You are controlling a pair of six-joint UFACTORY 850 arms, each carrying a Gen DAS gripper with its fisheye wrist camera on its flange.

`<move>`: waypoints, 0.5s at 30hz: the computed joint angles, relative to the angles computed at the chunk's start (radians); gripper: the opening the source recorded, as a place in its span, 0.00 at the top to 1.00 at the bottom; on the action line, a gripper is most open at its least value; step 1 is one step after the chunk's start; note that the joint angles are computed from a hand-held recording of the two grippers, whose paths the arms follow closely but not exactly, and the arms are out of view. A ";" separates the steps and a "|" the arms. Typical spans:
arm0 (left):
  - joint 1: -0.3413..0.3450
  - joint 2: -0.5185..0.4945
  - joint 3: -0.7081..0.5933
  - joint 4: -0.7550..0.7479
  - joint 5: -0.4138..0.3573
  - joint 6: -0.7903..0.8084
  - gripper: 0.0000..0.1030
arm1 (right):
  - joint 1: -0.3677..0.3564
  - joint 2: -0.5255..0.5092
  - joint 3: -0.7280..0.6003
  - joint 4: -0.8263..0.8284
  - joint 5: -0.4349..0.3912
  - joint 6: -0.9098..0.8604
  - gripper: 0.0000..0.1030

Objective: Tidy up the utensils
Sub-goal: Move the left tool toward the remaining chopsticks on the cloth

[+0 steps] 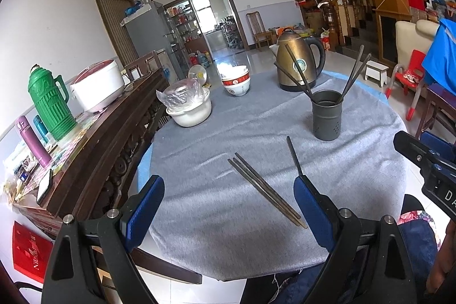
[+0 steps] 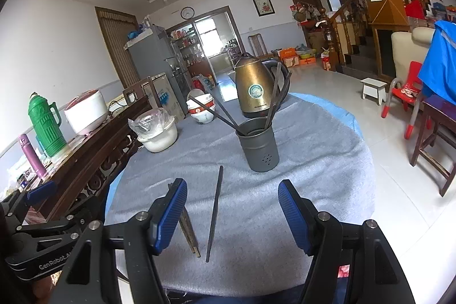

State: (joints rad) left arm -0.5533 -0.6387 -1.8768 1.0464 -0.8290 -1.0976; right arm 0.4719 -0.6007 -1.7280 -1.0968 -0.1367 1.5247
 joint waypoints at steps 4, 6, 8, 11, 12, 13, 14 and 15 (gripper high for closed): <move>0.005 -0.002 0.003 -0.011 0.002 0.004 0.10 | 0.002 -0.005 -0.008 0.060 -0.001 -0.062 0.32; 0.009 -0.003 0.005 -0.021 0.003 0.008 0.10 | 0.004 -0.009 -0.014 0.081 -0.005 -0.087 0.32; 0.013 -0.005 0.005 -0.032 0.004 0.013 0.10 | 0.006 -0.012 -0.018 0.111 -0.008 -0.123 0.32; 0.020 -0.011 0.001 -0.051 0.007 0.024 0.10 | 0.009 -0.021 -0.033 0.177 -0.017 -0.197 0.32; 0.023 -0.013 -0.001 -0.059 0.008 0.028 0.10 | 0.009 -0.022 -0.036 0.186 -0.018 -0.206 0.32; 0.025 -0.014 -0.001 -0.062 0.009 0.028 0.10 | 0.009 -0.025 -0.041 0.203 -0.021 -0.223 0.32; 0.026 -0.015 -0.001 -0.066 0.010 0.029 0.10 | 0.010 -0.027 -0.042 0.204 -0.023 -0.224 0.32; 0.030 -0.017 -0.003 -0.071 0.010 0.031 0.10 | 0.011 -0.030 -0.048 0.214 -0.028 -0.236 0.32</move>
State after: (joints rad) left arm -0.5238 -0.6553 -1.8796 0.9753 -0.8186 -1.0667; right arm 0.4824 -0.6309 -1.7755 -0.8827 -0.1648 1.2890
